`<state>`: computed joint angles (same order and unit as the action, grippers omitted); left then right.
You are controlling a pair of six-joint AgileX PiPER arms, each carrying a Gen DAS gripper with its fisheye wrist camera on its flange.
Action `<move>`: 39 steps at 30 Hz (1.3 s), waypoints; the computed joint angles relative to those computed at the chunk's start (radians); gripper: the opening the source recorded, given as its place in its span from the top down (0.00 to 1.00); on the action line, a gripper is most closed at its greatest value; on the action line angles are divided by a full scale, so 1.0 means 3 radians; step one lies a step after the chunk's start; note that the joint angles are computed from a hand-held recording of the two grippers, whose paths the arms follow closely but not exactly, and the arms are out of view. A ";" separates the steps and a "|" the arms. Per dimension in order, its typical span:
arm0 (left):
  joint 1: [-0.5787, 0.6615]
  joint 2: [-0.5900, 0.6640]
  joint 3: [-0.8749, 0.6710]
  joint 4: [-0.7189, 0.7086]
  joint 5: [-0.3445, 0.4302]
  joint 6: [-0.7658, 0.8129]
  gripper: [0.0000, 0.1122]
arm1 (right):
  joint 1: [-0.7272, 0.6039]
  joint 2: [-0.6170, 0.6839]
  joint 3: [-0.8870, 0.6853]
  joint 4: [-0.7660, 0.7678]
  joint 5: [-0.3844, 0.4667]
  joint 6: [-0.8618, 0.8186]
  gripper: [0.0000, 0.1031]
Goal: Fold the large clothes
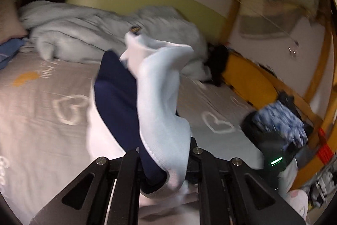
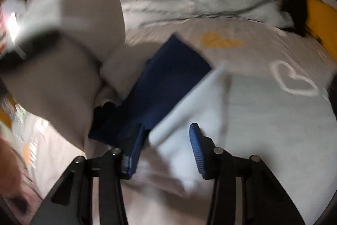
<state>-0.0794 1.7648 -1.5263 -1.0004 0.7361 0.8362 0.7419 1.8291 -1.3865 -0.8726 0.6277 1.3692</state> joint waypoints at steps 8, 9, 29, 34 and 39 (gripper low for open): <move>-0.0634 0.0634 -0.0180 0.0243 0.0296 -0.0194 0.91 | 0.0031 -0.1017 0.0861 -0.0845 0.0957 0.0997 0.48; -0.0742 0.0617 -0.0099 0.0501 0.0105 -0.0250 0.91 | 0.0015 -0.1079 0.0928 -0.0893 0.0948 0.1089 0.48; -0.0154 -0.0745 0.1480 -0.0724 -0.0139 0.1228 0.56 | 0.0269 -0.1130 0.1040 -0.1312 0.1019 0.1358 0.35; 0.0016 -0.0862 0.1491 -0.0479 -0.0707 0.1076 0.41 | 0.0354 -0.1180 0.0962 -0.1230 0.0340 0.0838 0.64; 0.0246 -0.0637 0.1289 -0.0174 -0.0724 0.0558 0.41 | 0.0373 -0.0742 0.0480 -0.0904 0.0103 0.0397 0.69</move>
<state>-0.0055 1.5736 -1.1397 -1.0526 0.5189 1.0036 0.8537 1.6066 -1.2426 -1.1437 0.6586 1.4882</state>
